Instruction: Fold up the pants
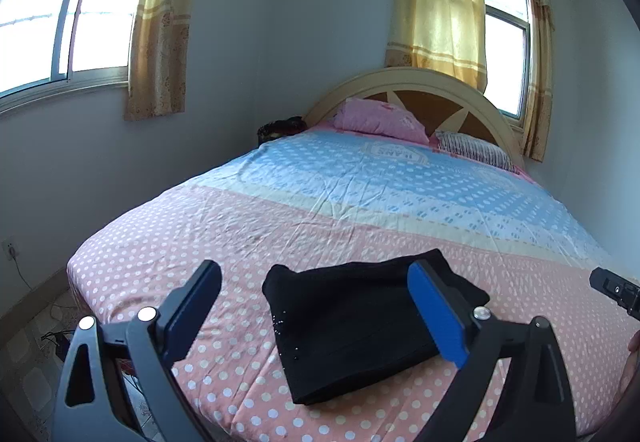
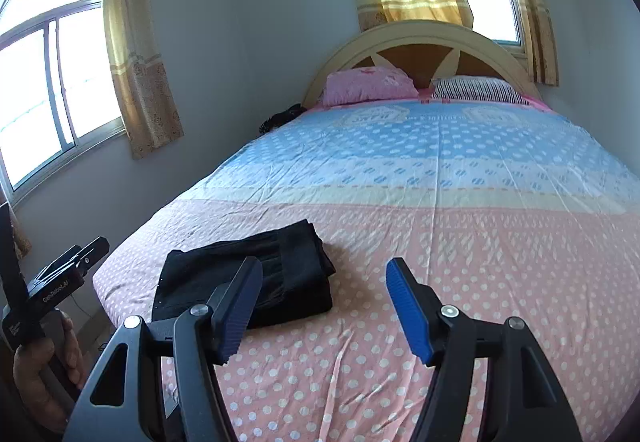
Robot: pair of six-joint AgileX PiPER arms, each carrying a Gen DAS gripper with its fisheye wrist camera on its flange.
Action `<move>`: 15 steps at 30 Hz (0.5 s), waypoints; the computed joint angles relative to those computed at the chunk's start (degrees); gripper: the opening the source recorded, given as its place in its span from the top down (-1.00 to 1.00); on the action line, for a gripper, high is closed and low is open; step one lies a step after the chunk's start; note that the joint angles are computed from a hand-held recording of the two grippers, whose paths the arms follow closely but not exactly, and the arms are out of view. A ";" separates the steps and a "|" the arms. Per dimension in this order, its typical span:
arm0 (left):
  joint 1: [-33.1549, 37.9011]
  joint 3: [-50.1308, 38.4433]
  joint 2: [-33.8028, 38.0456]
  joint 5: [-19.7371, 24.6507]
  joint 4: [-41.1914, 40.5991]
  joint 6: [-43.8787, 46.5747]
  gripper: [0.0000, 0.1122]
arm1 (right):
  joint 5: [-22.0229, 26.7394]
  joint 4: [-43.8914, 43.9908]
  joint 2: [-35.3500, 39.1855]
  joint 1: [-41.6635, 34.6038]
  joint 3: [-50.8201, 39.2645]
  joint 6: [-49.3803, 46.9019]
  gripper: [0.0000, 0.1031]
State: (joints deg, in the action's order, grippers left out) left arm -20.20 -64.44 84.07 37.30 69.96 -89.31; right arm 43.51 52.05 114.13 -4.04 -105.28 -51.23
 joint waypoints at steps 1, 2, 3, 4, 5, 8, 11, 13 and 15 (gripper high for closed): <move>-0.71 0.24 -0.49 0.63 0.88 -0.78 -0.75 | -0.21 0.89 -1.20 -0.06 1.22 -1.04 -0.28; -1.19 0.30 -0.91 1.11 1.61 -1.37 -0.77 | -0.21 1.68 -2.35 -0.22 2.44 -1.93 -0.28; -1.59 0.63 -1.36 1.39 2.41 -2.24 -0.78 | -0.22 2.81 -3.45 -0.44 3.67 -3.15 -0.28; -1.80 0.73 -1.79 1.47 2.92 -2.71 -0.78 | -0.30 3.32 -4.07 -0.55 4.39 -3.76 -0.28; -2.29 0.94 -2.15 1.88 3.25 -3.14 -0.78 | -0.38 3.68 -4.81 -0.62 5.21 -4.28 -0.28; -2.98 1.12 -2.82 2.33 4.06 -3.99 -0.80 | -0.56 5.10 -6.49 -0.77 7.33 -6.17 -0.28; -4.07 1.47 -3.25 3.40 5.21 -5.36 -0.84 | -0.32 5.66 -7.11 -0.78 8.04 -7.01 -0.28; -4.35 1.37 -3.30 3.65 5.32 -5.38 -0.84 | -0.46 6.03 -7.83 -0.60 8.98 -7.68 -0.28; -4.66 1.35 -3.35 3.91 5.49 -5.57 -0.84 | -0.21 6.21 -7.85 -0.64 9.03 -8.01 -0.28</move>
